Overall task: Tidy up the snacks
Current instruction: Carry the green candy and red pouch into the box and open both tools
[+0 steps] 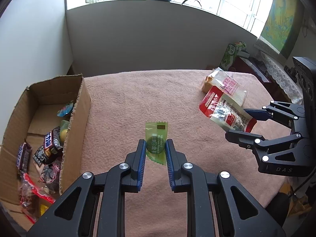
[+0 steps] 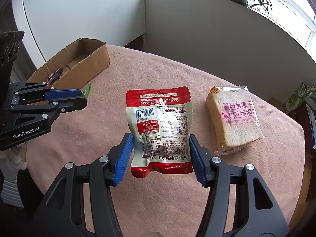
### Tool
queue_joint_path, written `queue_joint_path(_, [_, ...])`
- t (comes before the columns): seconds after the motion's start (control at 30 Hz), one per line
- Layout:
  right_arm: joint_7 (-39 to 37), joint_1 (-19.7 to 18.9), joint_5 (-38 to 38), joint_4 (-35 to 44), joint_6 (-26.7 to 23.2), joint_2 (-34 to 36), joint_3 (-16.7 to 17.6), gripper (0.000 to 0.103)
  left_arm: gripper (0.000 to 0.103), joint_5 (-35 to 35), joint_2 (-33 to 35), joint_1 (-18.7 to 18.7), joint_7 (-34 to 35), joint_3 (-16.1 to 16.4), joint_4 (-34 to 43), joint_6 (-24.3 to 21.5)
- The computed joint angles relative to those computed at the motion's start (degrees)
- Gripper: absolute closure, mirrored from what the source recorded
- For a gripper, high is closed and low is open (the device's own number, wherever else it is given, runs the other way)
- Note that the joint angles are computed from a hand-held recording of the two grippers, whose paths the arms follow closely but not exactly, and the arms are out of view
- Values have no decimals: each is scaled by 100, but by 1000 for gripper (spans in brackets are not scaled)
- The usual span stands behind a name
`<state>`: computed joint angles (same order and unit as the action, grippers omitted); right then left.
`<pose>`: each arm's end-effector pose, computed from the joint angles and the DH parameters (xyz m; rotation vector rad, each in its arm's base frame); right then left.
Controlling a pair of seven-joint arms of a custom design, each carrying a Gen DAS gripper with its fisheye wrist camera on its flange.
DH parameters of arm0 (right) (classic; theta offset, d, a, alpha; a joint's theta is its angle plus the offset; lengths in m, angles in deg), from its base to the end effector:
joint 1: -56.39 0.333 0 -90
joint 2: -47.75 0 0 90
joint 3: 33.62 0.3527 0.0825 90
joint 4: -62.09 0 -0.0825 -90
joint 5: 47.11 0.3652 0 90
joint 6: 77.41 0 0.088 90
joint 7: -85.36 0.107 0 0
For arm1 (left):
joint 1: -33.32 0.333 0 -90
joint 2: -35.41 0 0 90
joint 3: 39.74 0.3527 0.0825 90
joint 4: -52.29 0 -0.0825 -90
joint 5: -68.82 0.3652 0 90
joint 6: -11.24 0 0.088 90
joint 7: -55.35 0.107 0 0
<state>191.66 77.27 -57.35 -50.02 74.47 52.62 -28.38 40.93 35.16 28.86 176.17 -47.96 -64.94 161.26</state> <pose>0.5447 0.2704 0.5477 -2.0874 1.5395 -0.4784 0.5631 -0.1159 0.5498 -1.5176 2.3056 -0.8856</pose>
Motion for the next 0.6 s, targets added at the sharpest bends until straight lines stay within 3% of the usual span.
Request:
queue_joint_path(0.2, [-36, 121, 55, 475, 26, 112, 80, 44, 85, -354, -355, 108, 298, 192, -172, 68])
queue_joint_path(0.6, [-393, 637, 187, 2617, -607, 1422, 174, 44, 85, -306, -617, 429, 276, 593, -351, 343])
